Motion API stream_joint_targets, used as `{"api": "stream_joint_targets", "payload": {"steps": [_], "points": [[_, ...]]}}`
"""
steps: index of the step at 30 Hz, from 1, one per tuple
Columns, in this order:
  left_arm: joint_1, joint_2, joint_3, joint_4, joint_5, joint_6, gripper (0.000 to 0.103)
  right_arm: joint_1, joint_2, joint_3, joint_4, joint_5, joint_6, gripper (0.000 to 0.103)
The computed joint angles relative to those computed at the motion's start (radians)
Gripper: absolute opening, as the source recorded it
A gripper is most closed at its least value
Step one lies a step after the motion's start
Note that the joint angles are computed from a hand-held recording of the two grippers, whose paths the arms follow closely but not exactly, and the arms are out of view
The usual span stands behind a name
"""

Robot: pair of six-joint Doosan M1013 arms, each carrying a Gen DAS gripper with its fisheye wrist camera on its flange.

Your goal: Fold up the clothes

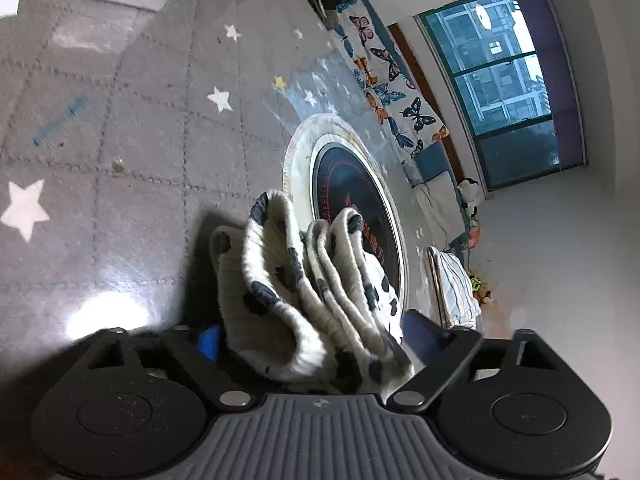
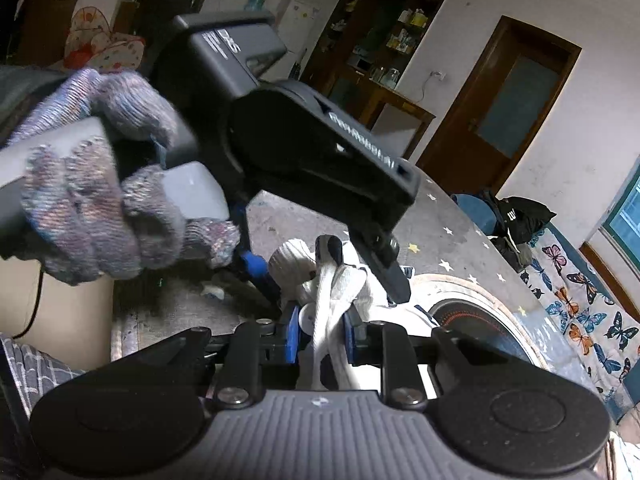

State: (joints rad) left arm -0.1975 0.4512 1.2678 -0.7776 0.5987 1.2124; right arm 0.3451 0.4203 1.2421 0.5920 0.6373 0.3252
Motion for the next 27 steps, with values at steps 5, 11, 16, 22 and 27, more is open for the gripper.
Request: {"api": "stream_joint_targets", "payload": {"steps": [5,11,16,22,27], "points": [[0.004,0.007,0.001,-0.021,0.003,0.018,0.064,-0.009,-0.010,0.015,0.035,0.029,-0.013,0.021],[0.006,0.008,0.005,-0.001,0.006,0.017,0.046,-0.031,-0.007,0.010,0.091,0.094,0.015,0.028],[0.007,0.005,0.011,0.008,0.002,0.026,0.038,-0.059,-0.006,0.000,0.164,0.131,0.040,0.034],[0.005,0.003,0.012,0.022,0.001,0.032,0.038,-0.099,-0.008,-0.005,0.194,0.110,0.154,0.036],[-0.003,0.001,0.004,0.080,0.003,0.030,0.038,-0.120,-0.001,-0.005,0.059,0.035,0.415,0.037]]}}
